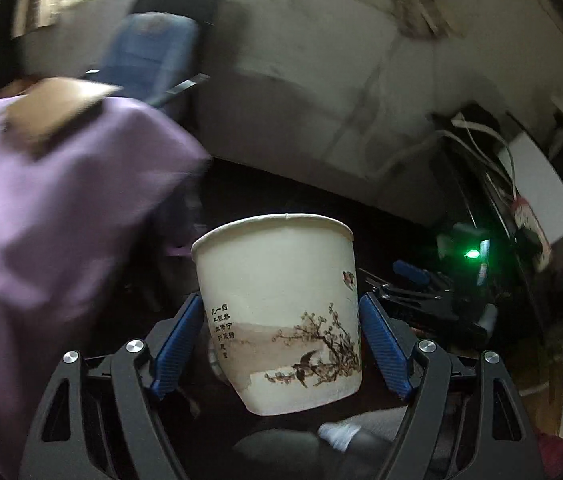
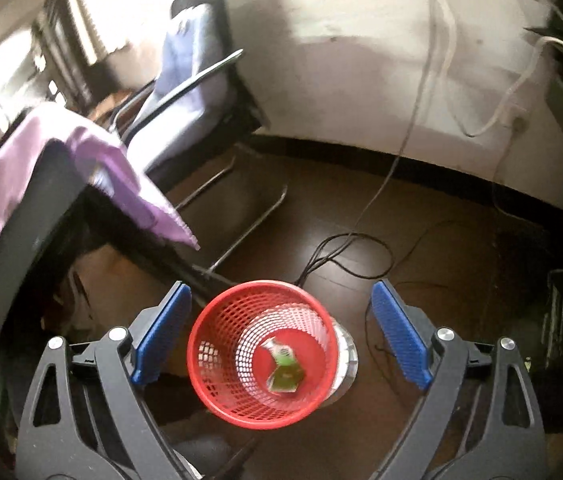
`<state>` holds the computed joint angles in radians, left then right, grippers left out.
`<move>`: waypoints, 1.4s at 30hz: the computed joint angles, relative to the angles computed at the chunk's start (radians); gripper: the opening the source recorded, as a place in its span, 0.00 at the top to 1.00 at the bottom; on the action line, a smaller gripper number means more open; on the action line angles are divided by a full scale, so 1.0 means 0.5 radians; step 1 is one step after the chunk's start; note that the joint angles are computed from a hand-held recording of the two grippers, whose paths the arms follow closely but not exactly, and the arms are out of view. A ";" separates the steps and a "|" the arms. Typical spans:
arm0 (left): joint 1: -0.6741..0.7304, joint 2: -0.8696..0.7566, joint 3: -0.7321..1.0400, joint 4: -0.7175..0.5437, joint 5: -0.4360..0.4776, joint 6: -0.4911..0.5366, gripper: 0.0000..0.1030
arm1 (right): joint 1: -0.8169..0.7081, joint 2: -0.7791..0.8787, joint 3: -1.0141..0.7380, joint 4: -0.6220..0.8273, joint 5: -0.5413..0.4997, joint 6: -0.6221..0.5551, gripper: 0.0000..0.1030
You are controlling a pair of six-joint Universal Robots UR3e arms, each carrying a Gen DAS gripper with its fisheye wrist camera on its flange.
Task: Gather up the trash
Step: 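Lower the white cup to the red basket and open the left tool, then bring both tools back over the table, left tool toward the red chip bag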
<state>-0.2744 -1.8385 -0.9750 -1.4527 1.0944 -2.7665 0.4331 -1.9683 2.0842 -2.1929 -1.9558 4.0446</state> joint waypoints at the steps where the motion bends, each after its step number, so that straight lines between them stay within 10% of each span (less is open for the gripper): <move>1: -0.086 -0.099 0.066 0.042 0.073 -0.035 0.20 | -0.021 -0.069 0.023 0.038 0.001 0.005 0.14; 10: -0.247 -0.120 -0.103 0.383 0.437 -0.156 0.06 | 0.041 -0.372 0.056 0.227 -0.067 0.051 0.14; 19: 0.078 0.491 -0.559 0.536 0.576 -0.174 0.06 | 0.525 0.084 -0.446 0.194 -0.444 0.106 0.08; 25: 0.707 1.043 -0.855 0.510 0.376 -0.007 0.06 | 0.831 0.448 -0.895 0.251 -0.714 0.064 0.07; 32: 2.170 1.508 -0.759 -0.060 -0.134 0.605 0.06 | 0.951 0.775 -1.321 0.300 -0.693 -0.074 0.07; 37: 3.143 1.283 -0.359 -0.542 -0.477 1.039 0.06 | 1.045 1.037 -1.681 0.403 -0.701 -0.155 0.07; 42: 3.302 0.569 0.235 -0.523 -0.306 0.813 0.06 | 1.048 1.340 -2.132 0.425 -0.573 -0.319 0.07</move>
